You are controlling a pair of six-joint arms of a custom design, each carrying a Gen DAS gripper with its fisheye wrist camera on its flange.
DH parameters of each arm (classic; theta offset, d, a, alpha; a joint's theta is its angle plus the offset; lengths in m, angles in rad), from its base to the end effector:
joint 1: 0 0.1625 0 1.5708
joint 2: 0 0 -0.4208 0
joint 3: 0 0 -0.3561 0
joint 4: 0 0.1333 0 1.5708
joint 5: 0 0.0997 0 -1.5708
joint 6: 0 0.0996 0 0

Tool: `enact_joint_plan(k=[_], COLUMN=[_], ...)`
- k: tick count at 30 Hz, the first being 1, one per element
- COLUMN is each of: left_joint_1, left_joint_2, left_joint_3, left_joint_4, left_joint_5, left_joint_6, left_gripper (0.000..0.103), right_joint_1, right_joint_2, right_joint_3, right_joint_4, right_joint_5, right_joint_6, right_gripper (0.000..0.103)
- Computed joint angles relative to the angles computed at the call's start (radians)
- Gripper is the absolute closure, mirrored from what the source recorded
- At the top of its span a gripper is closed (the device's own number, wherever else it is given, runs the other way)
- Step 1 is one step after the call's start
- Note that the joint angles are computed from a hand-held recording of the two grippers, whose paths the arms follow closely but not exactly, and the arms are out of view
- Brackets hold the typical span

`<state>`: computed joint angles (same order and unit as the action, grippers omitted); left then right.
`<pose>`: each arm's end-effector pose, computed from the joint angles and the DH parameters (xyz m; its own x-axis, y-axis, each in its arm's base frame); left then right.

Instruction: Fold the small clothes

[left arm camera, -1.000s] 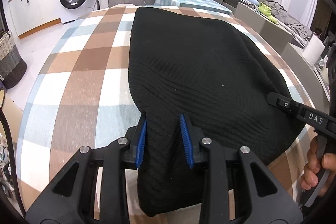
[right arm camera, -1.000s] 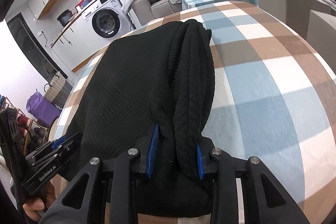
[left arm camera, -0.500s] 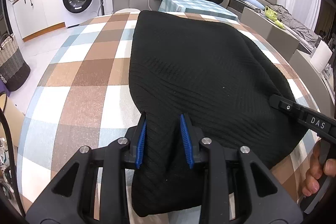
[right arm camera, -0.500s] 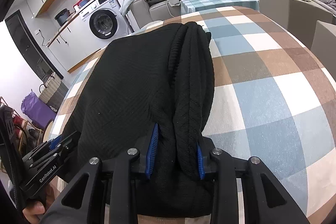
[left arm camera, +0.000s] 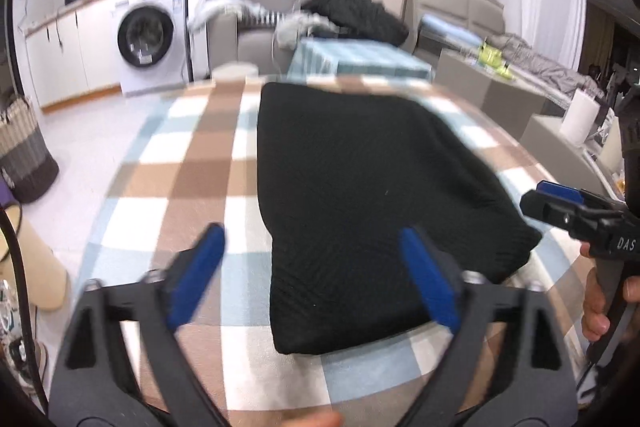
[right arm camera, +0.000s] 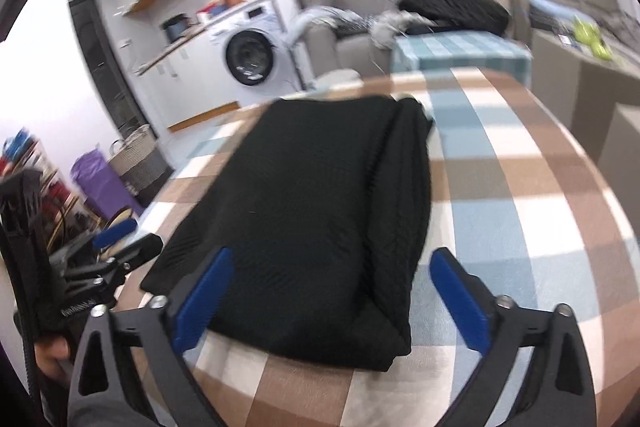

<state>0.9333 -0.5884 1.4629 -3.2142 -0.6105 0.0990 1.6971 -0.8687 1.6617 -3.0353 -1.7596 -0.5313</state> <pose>-0.2379 -0.6822 0.1511 -0.7536 -0.0590 -0.6547 0.5047 0.5862 -0.6337 0.1969 -0.6409 0.2155 -0.8028 -0.4003 0.4419 -0.5862 0.6656 -0.4619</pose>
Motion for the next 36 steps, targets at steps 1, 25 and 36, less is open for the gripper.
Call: enact_joint_plan(k=[1,25,36], left_joint_1=[-0.009,-0.031,-0.033], left_joint_2=[0.001,0.035,0.037], left_joint_3=[0.014,0.075,0.090], left_joint_4=[-0.051,-0.318,-0.359], left_joint_5=[0.003,0.029,0.011], left_joint_6=[0.034,0.166,0.173], left_gripper=[0.001,0.001,0.001], right_joint_1=[0.001,-0.060,-0.077], right_joint_2=[-0.007,-0.045,-0.044], right_joint_3=[0.013,0.178,0.197], right_joint_4=[-0.021,-0.318,-0.362], right_joint_5=[0.008,0.226,0.263], right_joint_6=[-0.023,-0.263,-0.263], right_gripper=[0.000,0.000,0.000])
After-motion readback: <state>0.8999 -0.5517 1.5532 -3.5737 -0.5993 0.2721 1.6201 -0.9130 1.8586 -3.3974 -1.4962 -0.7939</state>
